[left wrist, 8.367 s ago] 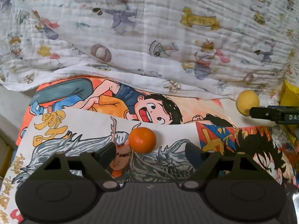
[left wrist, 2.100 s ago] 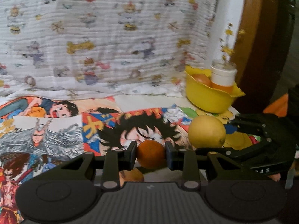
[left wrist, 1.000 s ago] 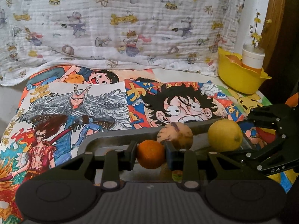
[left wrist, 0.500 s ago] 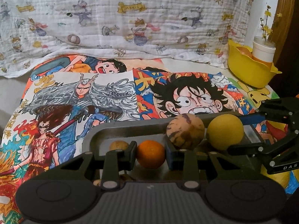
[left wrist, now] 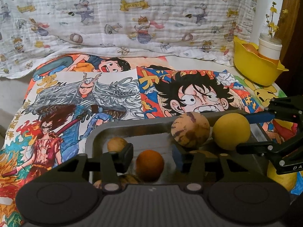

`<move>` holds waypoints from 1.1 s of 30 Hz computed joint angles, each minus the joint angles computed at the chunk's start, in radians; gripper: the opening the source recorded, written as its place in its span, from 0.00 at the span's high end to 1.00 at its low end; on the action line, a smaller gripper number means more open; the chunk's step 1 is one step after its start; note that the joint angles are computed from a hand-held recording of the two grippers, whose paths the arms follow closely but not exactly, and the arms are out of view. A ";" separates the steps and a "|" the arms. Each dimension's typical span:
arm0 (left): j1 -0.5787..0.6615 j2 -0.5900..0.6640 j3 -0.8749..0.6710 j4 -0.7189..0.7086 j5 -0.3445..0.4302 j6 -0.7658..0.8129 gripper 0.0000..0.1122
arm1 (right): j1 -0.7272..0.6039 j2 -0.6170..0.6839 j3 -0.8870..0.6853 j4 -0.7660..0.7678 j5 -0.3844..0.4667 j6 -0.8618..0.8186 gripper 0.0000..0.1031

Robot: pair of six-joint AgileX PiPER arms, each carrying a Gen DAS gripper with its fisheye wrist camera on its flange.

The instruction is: Organize fruits

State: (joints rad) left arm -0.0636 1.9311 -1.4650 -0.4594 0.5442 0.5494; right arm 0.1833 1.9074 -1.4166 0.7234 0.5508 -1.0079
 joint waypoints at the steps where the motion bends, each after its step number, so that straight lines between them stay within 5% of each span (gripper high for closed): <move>1: 0.001 -0.003 0.003 0.001 -0.002 -0.002 0.50 | -0.001 -0.001 0.000 0.001 0.000 0.002 0.42; 8: 0.010 -0.030 0.016 -0.004 -0.016 -0.016 0.27 | 0.001 -0.026 0.012 0.014 -0.010 0.007 0.31; 15: 0.013 -0.072 0.048 -0.044 -0.035 0.022 0.14 | 0.012 -0.059 0.037 0.032 -0.037 0.010 0.20; 24: 0.020 -0.125 0.106 -0.071 -0.075 0.033 0.09 | 0.026 -0.104 0.077 0.057 -0.082 0.000 0.05; 33: 0.035 -0.170 0.155 -0.083 -0.101 0.019 0.09 | 0.026 -0.144 0.125 0.125 -0.115 -0.023 0.01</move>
